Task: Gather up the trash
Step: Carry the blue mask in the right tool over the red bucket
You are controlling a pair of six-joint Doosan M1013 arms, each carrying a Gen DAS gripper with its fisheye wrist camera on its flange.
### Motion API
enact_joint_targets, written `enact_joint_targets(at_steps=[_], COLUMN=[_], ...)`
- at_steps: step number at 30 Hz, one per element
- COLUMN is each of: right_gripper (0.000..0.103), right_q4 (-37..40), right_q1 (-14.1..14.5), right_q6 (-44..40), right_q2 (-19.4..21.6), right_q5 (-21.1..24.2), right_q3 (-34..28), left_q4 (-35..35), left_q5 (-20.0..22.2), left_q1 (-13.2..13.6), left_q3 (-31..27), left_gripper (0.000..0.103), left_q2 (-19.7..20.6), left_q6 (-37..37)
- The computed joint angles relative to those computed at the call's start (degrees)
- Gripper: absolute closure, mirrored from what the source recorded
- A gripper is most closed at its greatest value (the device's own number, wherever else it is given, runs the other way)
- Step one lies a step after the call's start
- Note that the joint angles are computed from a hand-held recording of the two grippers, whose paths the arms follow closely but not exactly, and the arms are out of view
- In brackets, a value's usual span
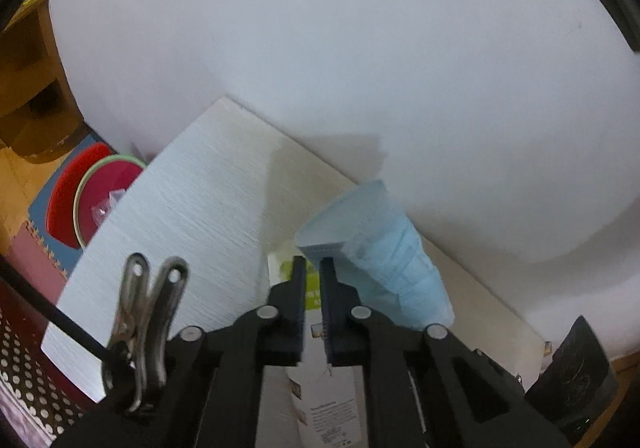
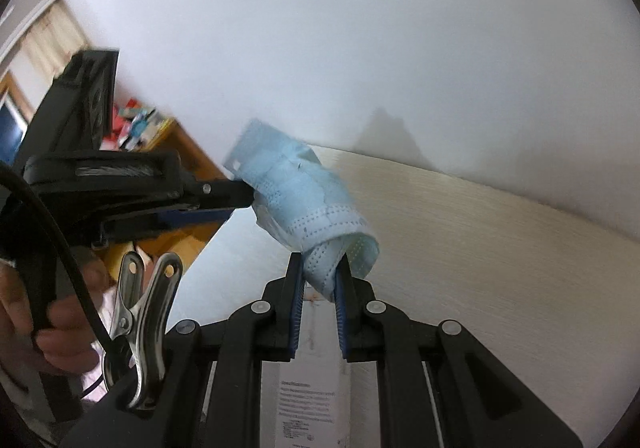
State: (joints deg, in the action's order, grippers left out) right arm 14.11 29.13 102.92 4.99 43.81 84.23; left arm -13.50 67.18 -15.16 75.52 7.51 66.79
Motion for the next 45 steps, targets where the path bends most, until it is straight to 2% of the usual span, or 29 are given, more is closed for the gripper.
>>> enact_joint_targets(at_steps=[2,5,8,9,10,11,12,13,17,22,26,28,31,35,38,45], right_gripper=[0.088,0.088,0.088,0.088,0.088,0.088,0.088,0.088,0.088,0.088,0.088,0.089,0.089,0.089,0.089,0.089], right_q4=[0.95,3.98,6.34,7.39,8.65,11.06,11.95,12.85,17.85,21.02,22.33,24.59,26.23,28.57,29.21,27.21], right_q1=[0.06,-0.35,-0.79,-0.92,-0.91,-1.62,-1.75,-1.91,-2.39,-0.96,-2.17,-2.69,-2.28,-2.38,-2.34,-2.63], right_q6=[-2.32,-4.95,-7.14,-7.60,-7.83,-9.07,-9.55,-9.83,-12.90,-14.62,-15.07,-16.02,-15.91,-16.15,-16.90,-11.08], right_q2=[1.27,0.86,1.55,1.60,2.12,2.16,2.22,2.44,2.20,3.56,2.93,2.48,3.77,5.31,5.83,7.64], right_q5=[-0.09,-0.13,0.05,-0.18,-0.29,-0.48,-0.95,-1.03,-1.48,-1.57,-1.04,-1.96,-2.81,-2.70,-2.15,0.31], right_q3=[-1.69,-1.57,-2.74,-2.69,-3.29,-3.17,-2.84,-3.04,-1.53,-1.77,0.40,1.56,0.78,-0.22,-0.44,-1.93], left_q4=[0.77,1.13,-1.39,-1.69,-1.83,-2.31,-3.69,-5.10,-10.81,-19.19,-22.75,-24.93,-24.69,-20.06,-19.50,-19.17], left_q5=[-0.76,-2.21,-0.11,0.49,0.15,0.34,0.25,-0.79,-3.51,-6.13,-5.33,-4.61,-4.64,-4.21,-4.28,-3.87], left_q1=[0.29,1.31,3.13,3.64,3.98,4.40,5.19,5.83,7.84,10.03,11.21,11.81,11.88,11.41,11.80,13.90], left_q3=[0.02,0.30,-0.93,-1.08,-0.72,-0.59,-0.25,0.17,1.07,1.97,2.15,2.13,2.27,1.85,1.96,2.91], left_gripper=[0.102,0.103,0.101,0.093,0.073,0.059,0.041,0.037,0.036,0.036,0.036,0.028,0.025,0.025,0.025,0.025], left_q2=[-0.38,-1.20,-0.47,-0.33,-0.41,-0.34,-0.35,-0.44,-0.65,-0.75,-0.65,-0.54,-0.90,-1.61,-1.99,-3.19], left_q6=[0.11,-0.72,0.49,0.24,-0.61,-1.25,-1.99,-2.26,1.30,5.96,9.08,10.74,10.10,8.68,8.81,7.78])
